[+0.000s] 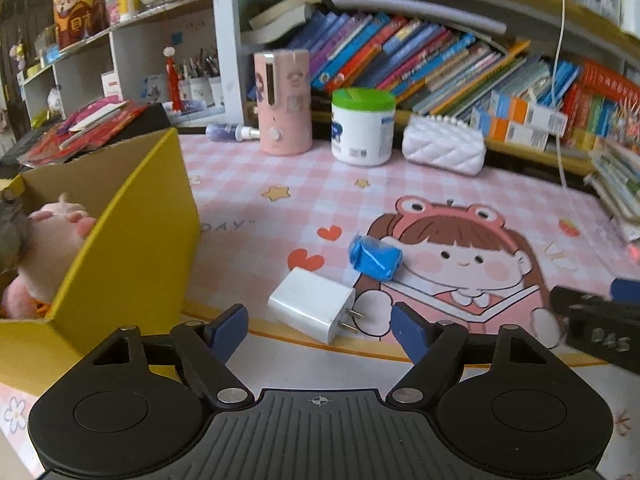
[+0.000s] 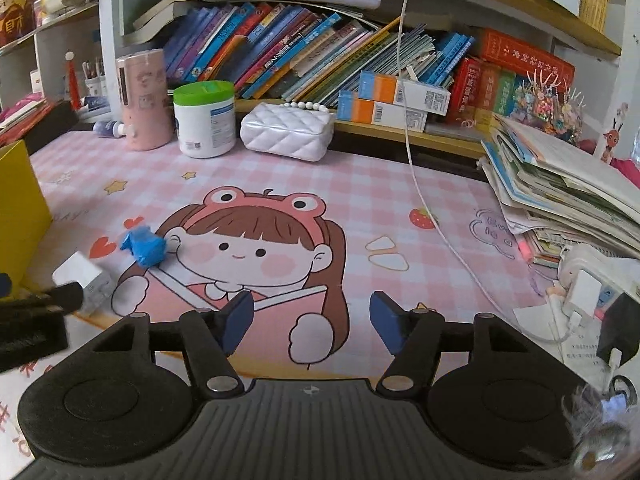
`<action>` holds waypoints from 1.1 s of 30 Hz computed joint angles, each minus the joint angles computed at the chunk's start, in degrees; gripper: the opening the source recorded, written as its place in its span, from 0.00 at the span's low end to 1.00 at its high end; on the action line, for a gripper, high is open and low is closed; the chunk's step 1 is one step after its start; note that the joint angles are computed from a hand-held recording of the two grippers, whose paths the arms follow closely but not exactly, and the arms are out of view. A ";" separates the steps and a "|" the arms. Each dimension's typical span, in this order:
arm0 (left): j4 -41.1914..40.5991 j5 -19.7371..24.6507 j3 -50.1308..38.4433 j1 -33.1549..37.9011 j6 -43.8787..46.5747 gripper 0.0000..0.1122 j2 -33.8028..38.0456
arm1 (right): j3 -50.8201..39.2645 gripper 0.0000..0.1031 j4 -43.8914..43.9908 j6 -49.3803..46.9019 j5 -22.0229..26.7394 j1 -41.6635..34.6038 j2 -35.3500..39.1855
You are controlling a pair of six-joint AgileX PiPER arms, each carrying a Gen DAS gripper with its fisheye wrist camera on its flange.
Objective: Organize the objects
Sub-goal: 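Reach the left tool to the white charger plug while the right tool approaches the blue item, then grasp the white charger plug with the left tool while the right tool grasps the blue item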
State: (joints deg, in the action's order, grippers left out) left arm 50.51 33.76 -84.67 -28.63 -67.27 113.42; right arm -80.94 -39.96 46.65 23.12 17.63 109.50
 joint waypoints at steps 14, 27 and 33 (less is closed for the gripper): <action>-9.09 5.76 -15.43 2.50 14.00 0.64 12.42 | -3.33 0.61 14.35 -17.05 -2.47 -1.81 2.15; -13.51 3.25 0.11 2.27 14.10 0.63 -1.75 | -18.48 0.61 47.23 -52.14 -0.59 -1.79 13.54; -15.48 4.30 6.41 1.91 13.33 0.63 -7.29 | -36.92 0.57 57.72 -71.63 8.13 -0.95 25.45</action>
State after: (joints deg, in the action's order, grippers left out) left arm 35.03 38.06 -78.26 -26.72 -53.94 106.13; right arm -117.86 17.76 -24.98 31.25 16.68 134.95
